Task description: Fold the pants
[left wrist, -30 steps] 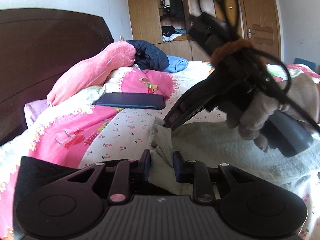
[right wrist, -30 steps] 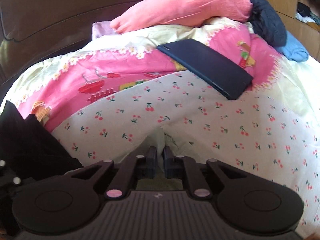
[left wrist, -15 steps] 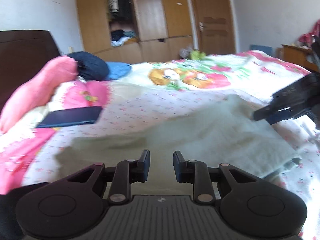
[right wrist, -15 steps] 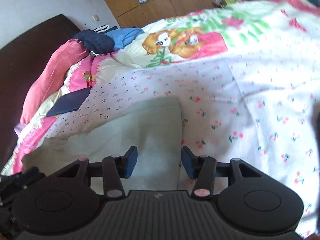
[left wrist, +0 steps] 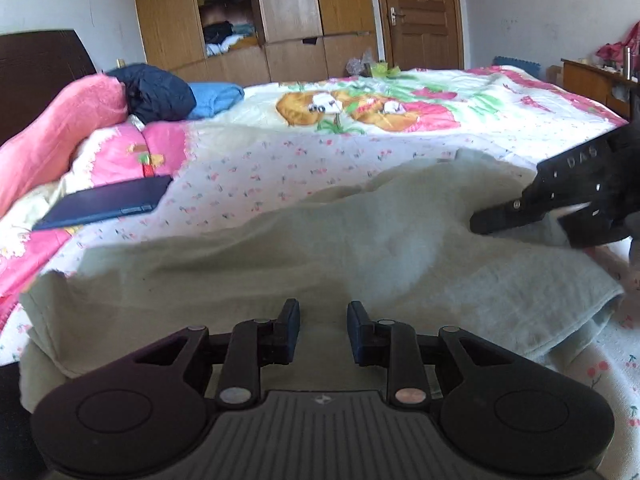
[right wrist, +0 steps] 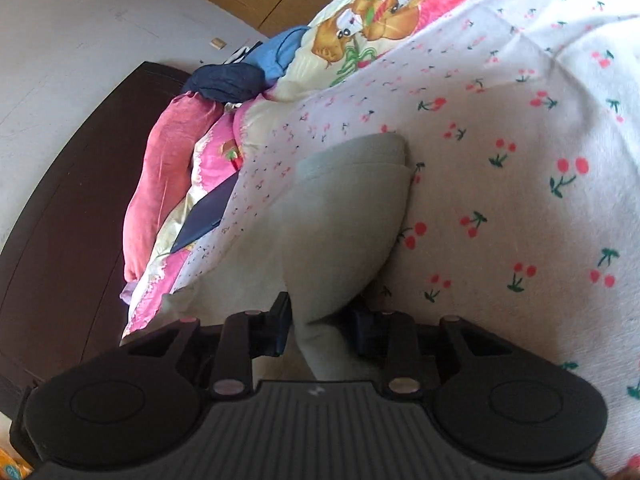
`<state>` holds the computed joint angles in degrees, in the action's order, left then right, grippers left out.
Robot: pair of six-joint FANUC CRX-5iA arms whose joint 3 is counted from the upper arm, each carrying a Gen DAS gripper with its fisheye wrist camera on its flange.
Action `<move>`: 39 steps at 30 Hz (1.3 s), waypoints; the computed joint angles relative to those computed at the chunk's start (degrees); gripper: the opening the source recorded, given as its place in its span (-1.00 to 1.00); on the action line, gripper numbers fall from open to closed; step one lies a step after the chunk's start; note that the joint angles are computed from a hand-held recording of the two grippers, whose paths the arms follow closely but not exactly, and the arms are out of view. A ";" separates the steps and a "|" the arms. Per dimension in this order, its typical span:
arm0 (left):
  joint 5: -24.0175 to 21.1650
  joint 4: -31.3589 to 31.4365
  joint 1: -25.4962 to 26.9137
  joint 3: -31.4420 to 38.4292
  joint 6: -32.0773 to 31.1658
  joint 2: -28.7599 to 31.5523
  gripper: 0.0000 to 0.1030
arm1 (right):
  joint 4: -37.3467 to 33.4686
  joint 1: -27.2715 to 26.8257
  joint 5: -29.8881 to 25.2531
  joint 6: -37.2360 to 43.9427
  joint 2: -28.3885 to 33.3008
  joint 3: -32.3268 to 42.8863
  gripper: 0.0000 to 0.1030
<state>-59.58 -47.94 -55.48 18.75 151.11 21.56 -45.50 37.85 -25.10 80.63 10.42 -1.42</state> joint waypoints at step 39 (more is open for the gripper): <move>-1.20 -16.04 -9.29 -25.07 29.93 -26.03 -0.02 | 23.53 18.63 -32.24 -19.89 31.16 53.52 -0.12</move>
<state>-60.79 -63.98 -64.77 -6.32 181.04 -4.47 -21.97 56.49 -57.35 60.74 41.58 52.11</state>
